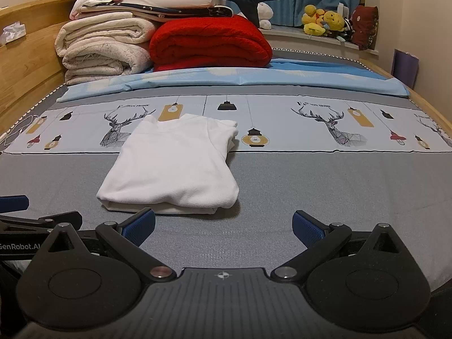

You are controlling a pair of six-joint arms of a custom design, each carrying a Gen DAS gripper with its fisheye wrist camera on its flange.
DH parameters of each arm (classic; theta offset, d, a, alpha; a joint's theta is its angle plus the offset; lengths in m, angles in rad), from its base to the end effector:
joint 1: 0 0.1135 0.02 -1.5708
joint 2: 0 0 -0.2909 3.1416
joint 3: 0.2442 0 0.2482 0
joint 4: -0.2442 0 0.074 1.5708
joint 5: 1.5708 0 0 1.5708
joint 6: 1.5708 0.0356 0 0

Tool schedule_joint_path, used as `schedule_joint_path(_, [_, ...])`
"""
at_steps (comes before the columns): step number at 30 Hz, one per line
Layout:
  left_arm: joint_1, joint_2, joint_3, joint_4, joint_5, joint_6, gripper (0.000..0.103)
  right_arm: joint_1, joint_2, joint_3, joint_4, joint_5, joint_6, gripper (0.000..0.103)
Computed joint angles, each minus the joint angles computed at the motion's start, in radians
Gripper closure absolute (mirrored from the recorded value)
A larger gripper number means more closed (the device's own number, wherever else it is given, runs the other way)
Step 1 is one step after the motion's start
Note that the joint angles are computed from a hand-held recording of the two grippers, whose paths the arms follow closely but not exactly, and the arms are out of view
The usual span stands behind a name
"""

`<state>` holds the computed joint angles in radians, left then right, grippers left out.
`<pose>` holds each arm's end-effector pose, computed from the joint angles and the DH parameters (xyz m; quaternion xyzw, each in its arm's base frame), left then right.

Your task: Fold small clothes

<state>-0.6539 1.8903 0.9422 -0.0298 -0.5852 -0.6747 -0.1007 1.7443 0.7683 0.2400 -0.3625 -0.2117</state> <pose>0.2965 -0.2025 0.1431 -0.0938 0.9148 0.0448 0.3903 0.3340 -0.0211 0.1622 -0.1228 0.8937 0.1007 0.4195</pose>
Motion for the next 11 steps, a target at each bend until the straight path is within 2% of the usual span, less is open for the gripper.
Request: schedule_joint_path(11, [-0.007,-0.004,-0.006,0.018,-0.005,0.015,0.000,0.002,-0.002,0.001,-0.003,0.001,0.002,0.001])
